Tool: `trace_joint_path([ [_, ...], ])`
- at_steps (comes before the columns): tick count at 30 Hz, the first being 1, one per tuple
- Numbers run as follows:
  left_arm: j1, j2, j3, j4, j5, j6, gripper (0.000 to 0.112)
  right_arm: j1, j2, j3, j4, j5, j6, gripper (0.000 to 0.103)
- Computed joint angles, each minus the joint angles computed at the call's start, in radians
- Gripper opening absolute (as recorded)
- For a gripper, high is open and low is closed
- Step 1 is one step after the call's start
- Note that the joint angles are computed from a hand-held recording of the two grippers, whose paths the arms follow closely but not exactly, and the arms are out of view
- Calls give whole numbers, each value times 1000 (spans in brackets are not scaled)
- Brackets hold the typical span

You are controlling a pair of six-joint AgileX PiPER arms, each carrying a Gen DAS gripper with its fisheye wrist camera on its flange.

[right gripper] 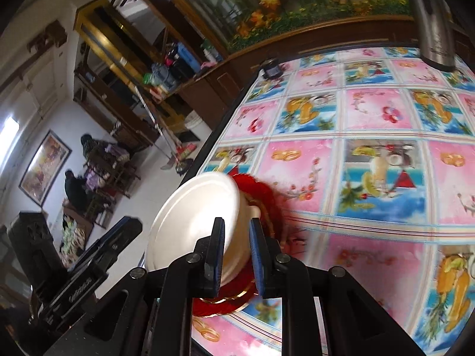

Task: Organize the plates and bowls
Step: 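Withdraw the left tool while the right tool moves toward the small beige bowl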

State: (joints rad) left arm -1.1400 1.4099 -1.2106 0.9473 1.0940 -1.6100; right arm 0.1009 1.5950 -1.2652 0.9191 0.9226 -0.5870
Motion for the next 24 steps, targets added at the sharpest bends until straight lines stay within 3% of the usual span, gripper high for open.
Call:
trace_joint_path([
  [6,-65,199,-187,-35,-75,135,66,-180,-24,66,64,21,-79,36],
  [9,-59,337,-293,-124,-171,252,69,-273,-30,118,92,-5,-149,37],
  [14,-16,542,-474,-330,-256,477,69,-409,-1,183,110,-68,-230,37],
  [20,25,621,-522,-419,-246,519,68,-564,68,112,140,21,-245,37],
  [23,43,602,-483,-455,-291,520,69,-609,109,2,123,59,-189,38],
  [24,46,600,-480,-456,-296,520,68,-610,124,-38,96,59,-154,47],
])
